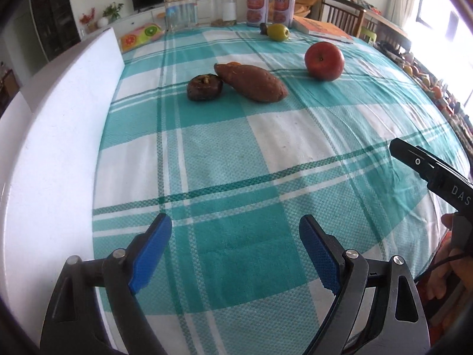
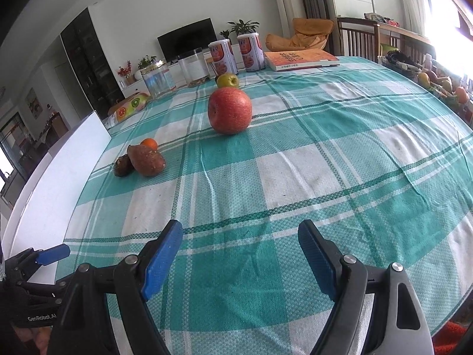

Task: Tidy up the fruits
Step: 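Withdraw both tools and approach the remaining brown mangosteen, then grasp the brown mangosteen with the left tool and lift it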

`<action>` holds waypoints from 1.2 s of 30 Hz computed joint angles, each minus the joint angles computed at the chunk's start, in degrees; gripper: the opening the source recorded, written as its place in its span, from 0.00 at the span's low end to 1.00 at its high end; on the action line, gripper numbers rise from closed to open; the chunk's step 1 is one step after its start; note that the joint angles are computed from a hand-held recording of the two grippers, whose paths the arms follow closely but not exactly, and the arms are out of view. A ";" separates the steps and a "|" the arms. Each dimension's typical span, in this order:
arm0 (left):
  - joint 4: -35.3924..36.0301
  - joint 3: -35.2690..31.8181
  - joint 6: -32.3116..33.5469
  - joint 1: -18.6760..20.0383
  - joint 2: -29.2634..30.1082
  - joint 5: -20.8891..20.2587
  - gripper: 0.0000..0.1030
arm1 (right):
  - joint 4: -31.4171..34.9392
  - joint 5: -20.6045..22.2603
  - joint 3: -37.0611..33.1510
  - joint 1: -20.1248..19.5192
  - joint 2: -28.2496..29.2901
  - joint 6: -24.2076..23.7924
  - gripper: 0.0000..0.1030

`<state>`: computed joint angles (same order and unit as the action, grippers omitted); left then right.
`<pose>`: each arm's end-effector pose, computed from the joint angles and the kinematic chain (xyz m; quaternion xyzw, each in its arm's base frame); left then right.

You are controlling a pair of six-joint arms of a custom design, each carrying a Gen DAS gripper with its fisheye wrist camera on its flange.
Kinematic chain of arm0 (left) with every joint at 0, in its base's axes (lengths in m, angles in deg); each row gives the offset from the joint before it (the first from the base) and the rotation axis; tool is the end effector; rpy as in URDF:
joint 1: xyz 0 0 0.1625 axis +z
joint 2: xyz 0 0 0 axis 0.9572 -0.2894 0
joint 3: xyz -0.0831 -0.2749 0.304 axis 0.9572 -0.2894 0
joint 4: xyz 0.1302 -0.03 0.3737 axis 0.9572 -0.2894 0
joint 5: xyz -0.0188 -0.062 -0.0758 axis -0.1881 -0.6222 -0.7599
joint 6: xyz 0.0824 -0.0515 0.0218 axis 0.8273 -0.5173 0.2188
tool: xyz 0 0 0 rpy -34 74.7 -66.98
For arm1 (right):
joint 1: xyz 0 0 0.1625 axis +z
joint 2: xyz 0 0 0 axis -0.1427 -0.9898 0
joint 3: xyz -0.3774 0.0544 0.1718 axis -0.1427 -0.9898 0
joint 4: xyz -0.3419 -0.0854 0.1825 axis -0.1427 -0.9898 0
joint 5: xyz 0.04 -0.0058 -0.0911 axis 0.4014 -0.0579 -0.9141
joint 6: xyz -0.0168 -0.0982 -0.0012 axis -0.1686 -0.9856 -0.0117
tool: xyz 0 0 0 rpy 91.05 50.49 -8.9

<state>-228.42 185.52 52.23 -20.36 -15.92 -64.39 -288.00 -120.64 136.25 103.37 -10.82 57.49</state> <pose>-0.0664 -0.4251 0.1147 0.2043 0.8975 -0.2158 0.3260 0.1237 -0.4237 0.0485 0.0678 -0.8856 0.3733 0.2677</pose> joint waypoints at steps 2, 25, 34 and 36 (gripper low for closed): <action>-2.76 0.07 1.10 0.57 0.46 -0.25 0.87 | 0.67 0.32 -0.06 -0.15 -0.12 0.26 0.78; -11.65 -23.90 14.13 11.26 16.73 -0.42 0.79 | 1.74 2.45 0.39 -0.91 -0.99 1.24 0.78; -11.79 -19.20 13.35 9.76 13.63 -1.78 0.47 | 1.99 2.57 0.40 -1.23 -1.10 1.83 0.78; -9.11 -16.20 11.03 8.82 11.16 -2.52 0.47 | 2.03 2.54 0.40 -1.24 -1.09 1.84 0.78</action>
<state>-237.53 169.32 63.26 -11.53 -4.77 -66.91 -285.98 -118.10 136.64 102.13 -11.91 59.33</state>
